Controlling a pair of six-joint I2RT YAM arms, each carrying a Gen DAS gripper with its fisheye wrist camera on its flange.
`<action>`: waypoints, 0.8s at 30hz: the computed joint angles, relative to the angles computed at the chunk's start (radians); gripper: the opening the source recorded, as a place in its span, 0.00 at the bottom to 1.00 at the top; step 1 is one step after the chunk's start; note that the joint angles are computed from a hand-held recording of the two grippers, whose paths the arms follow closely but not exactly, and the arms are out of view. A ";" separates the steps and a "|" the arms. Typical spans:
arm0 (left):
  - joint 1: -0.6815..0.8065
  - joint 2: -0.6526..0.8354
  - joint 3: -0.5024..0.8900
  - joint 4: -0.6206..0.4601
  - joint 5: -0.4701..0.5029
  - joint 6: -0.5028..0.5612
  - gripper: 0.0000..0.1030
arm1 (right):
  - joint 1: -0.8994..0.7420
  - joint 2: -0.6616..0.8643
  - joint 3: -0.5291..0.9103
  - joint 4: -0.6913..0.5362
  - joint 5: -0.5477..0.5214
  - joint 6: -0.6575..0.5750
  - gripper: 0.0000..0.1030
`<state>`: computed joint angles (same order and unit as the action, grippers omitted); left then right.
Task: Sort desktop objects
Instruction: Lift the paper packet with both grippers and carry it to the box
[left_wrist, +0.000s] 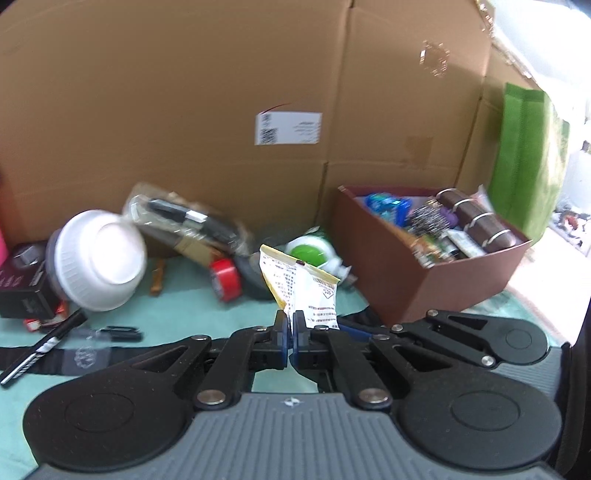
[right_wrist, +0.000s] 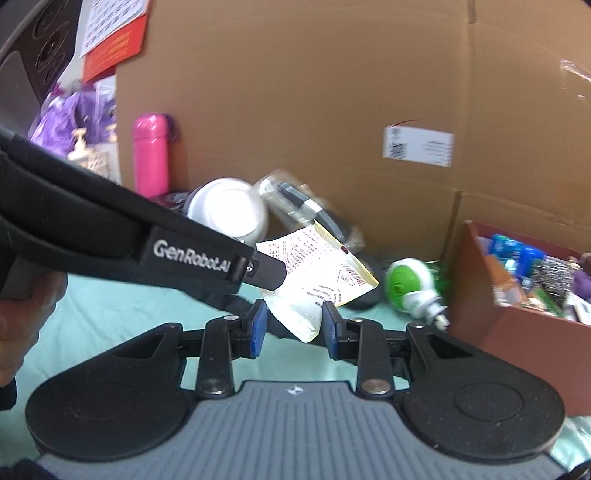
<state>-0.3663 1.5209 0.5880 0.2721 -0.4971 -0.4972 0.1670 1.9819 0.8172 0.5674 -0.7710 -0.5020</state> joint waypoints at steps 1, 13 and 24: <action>-0.005 0.000 0.007 0.002 0.005 -0.003 0.00 | -0.016 -0.004 -0.001 0.006 -0.010 0.007 0.30; -0.092 0.042 0.131 0.025 -0.030 0.069 0.00 | -0.142 -0.047 -0.042 0.169 -0.071 0.093 0.30; -0.069 0.282 0.429 0.054 0.097 0.153 0.00 | -0.241 0.048 0.144 0.182 -0.031 0.160 0.30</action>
<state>-0.4356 1.8026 1.0165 0.3264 -0.4002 -0.3439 -0.0737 2.0303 0.9608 0.7493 -0.8019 -0.3420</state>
